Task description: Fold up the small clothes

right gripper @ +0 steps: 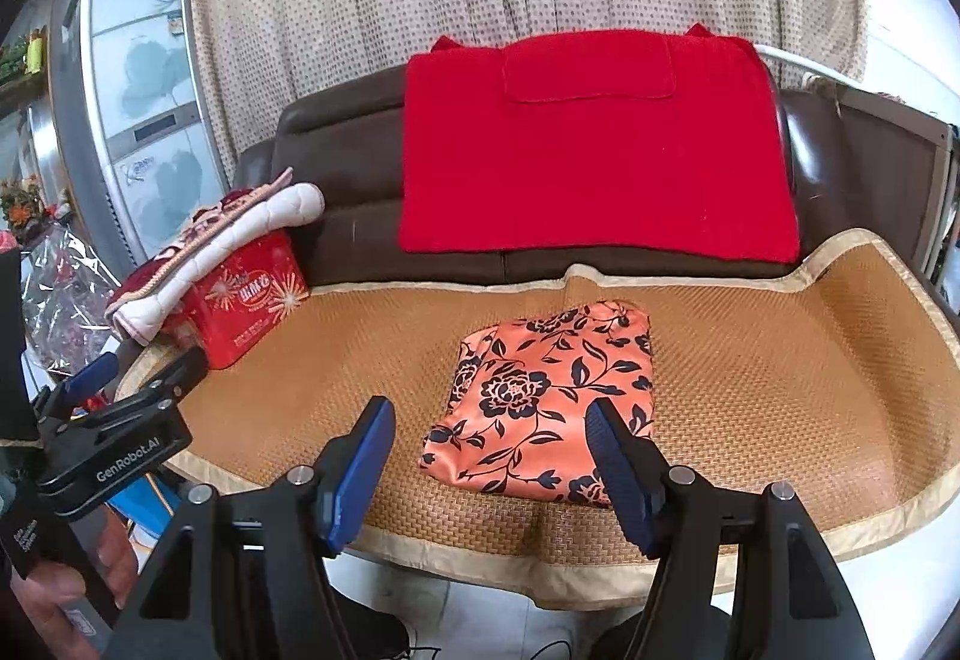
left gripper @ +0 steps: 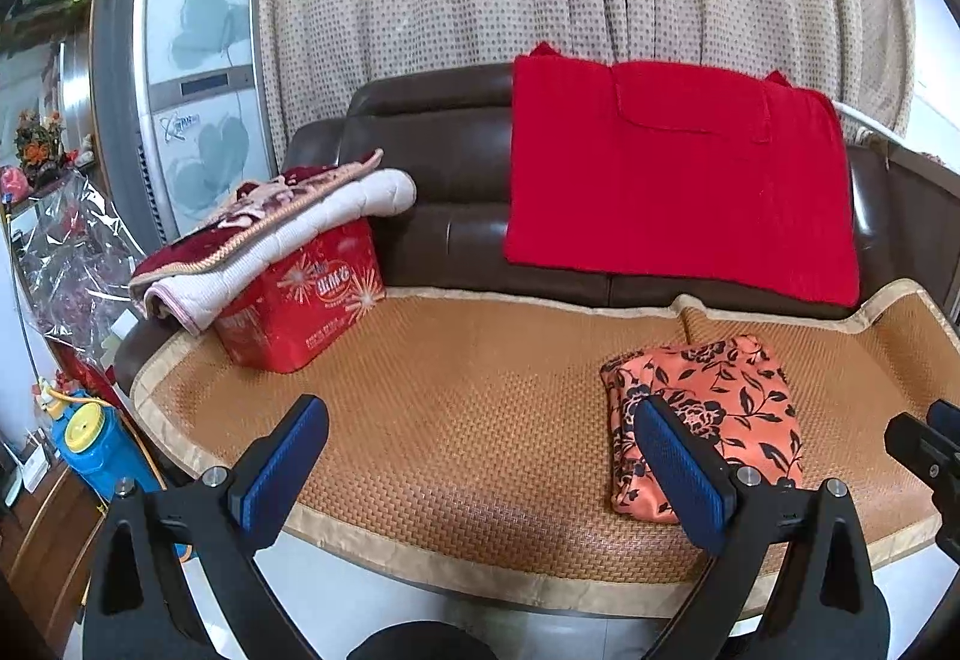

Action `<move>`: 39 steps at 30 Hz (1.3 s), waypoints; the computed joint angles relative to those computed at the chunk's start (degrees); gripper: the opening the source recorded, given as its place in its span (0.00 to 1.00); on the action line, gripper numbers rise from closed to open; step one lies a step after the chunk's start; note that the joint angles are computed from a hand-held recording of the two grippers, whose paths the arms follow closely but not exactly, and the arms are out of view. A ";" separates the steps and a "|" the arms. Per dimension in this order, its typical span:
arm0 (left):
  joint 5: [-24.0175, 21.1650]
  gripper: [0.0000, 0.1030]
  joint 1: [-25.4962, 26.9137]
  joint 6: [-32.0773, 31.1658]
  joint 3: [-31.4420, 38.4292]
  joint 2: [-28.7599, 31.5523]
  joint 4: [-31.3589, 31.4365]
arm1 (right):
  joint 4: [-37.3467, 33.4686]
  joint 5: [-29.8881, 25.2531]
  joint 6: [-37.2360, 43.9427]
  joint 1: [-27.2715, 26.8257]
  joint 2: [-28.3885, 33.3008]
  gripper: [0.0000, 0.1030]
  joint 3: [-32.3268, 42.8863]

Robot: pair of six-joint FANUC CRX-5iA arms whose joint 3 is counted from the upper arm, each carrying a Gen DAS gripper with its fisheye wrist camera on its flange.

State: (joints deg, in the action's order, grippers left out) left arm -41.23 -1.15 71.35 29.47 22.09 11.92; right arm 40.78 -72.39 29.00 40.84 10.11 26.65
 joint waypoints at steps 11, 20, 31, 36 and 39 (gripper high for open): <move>-6.15 0.98 -2.43 7.82 9.63 4.35 -8.92 | -7.53 3.30 6.20 -4.49 3.18 0.68 4.17; -4.02 0.98 -4.02 6.25 7.29 1.85 -8.82 | -7.19 6.32 3.74 -5.41 -0.96 0.68 -1.27; 0.76 0.98 -3.51 -0.18 0.52 -2.60 -0.93 | -0.80 3.90 0.74 -2.64 -3.78 0.68 -3.65; 0.24 0.98 -2.39 -5.22 0.02 -1.81 5.22 | -0.91 2.67 3.09 -2.11 -2.60 0.68 -1.37; -7.09 0.99 -0.63 -8.91 6.41 4.57 12.60 | -3.24 4.36 4.45 -4.89 -1.65 0.68 -0.45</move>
State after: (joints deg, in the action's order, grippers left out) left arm -48.32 -1.78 62.45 35.88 26.66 24.52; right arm 37.54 -68.03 33.44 35.95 8.46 26.20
